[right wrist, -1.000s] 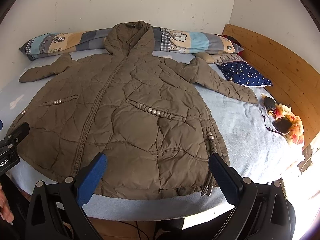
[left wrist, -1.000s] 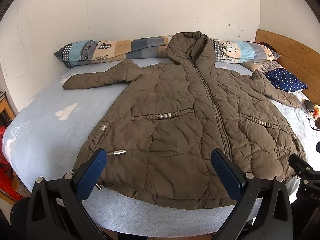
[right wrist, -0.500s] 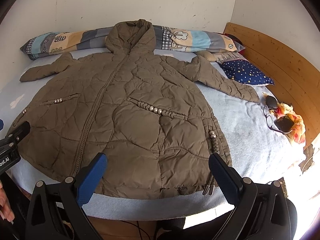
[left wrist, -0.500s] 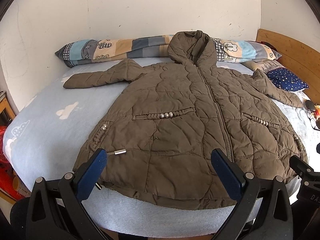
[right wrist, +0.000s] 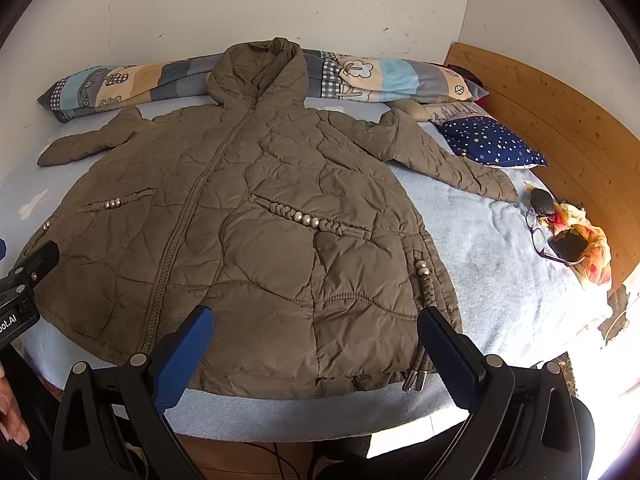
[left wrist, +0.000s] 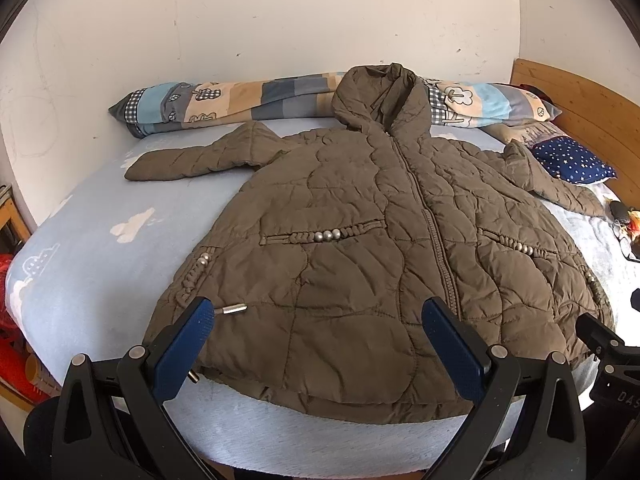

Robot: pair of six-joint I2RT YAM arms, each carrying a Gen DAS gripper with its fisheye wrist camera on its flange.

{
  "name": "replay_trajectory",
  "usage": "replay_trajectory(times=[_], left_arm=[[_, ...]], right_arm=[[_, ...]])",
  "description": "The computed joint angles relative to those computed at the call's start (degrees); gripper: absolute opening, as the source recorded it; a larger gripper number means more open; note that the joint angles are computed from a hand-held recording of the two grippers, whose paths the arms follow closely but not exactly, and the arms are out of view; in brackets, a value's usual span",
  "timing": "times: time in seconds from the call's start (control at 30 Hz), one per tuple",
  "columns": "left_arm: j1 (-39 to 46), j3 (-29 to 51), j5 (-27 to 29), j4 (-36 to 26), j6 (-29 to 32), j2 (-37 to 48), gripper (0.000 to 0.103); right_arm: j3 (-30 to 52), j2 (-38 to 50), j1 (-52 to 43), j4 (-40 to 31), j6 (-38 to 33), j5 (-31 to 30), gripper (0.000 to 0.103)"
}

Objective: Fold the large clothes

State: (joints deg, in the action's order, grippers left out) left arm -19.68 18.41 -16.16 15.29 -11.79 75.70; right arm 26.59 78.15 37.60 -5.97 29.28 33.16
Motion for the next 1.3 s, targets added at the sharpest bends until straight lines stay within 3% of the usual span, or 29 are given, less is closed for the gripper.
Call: replay_trajectory(times=[0.1, 0.23, 0.4, 0.53, 0.63, 0.77, 0.83, 0.93, 0.97, 1.03, 1.1, 1.3], left_arm=[[-0.77, 0.80, -0.19, -0.74, -0.20, 0.30, 0.103], [-1.13, 4.17, -0.50, -3.22, 0.28, 0.06, 0.103], [0.86, 13.59, 0.46, -5.31, 3.42, 2.96, 0.103], [1.17, 25.82, 0.14, -6.19, 7.71, 11.66, 0.103], [0.31, 35.16, -1.28, -5.86, 10.33, 20.86, 0.103], [-0.02, 41.28, -2.22, -5.51, 9.96, 29.51, 0.103], [0.46, 44.33, 1.18, -8.71, 8.84, 31.43, 0.103], [0.30, 44.92, 2.09, -8.06, 9.32, 32.12, 0.103], [0.05, 45.44, 1.65, -8.15, 9.77, 32.70, 0.103], [0.01, 46.48, 2.31, -8.92, 10.06, 33.77, 0.103], [-0.09, 47.32, 2.49, -9.68, 10.00, 34.67, 0.103], [0.45, 49.27, 3.25, -11.23, 10.00, 36.62, 0.103]], right_arm=[[0.03, -1.10, -1.90, -0.25, -1.32, -1.95, 0.102], [-2.18, -9.01, -9.14, 2.26, -6.50, -7.85, 0.102], [1.28, -11.56, -28.99, 3.54, -14.78, -24.55, 0.102], [8.66, -4.04, -47.86, 3.94, -15.89, -39.88, 0.102], [16.99, 7.16, -60.32, 3.96, -13.34, -51.49, 0.102], [30.59, 22.37, -71.75, 0.78, -9.76, -60.24, 0.102], [38.55, 29.28, -75.65, -1.82, -8.90, -61.79, 0.102], [51.01, 39.04, -79.55, -5.50, -7.02, -62.75, 0.098], [55.55, 42.33, -80.37, -7.33, -6.41, -63.44, 0.094], [64.28, 48.64, -81.20, -10.59, -4.76, -63.44, 0.067], [74.11, 55.66, -81.26, -15.01, -2.94, -62.57, 0.060], [94.51, 70.85, -80.28, -23.54, 0.45, -58.65, 0.059]])
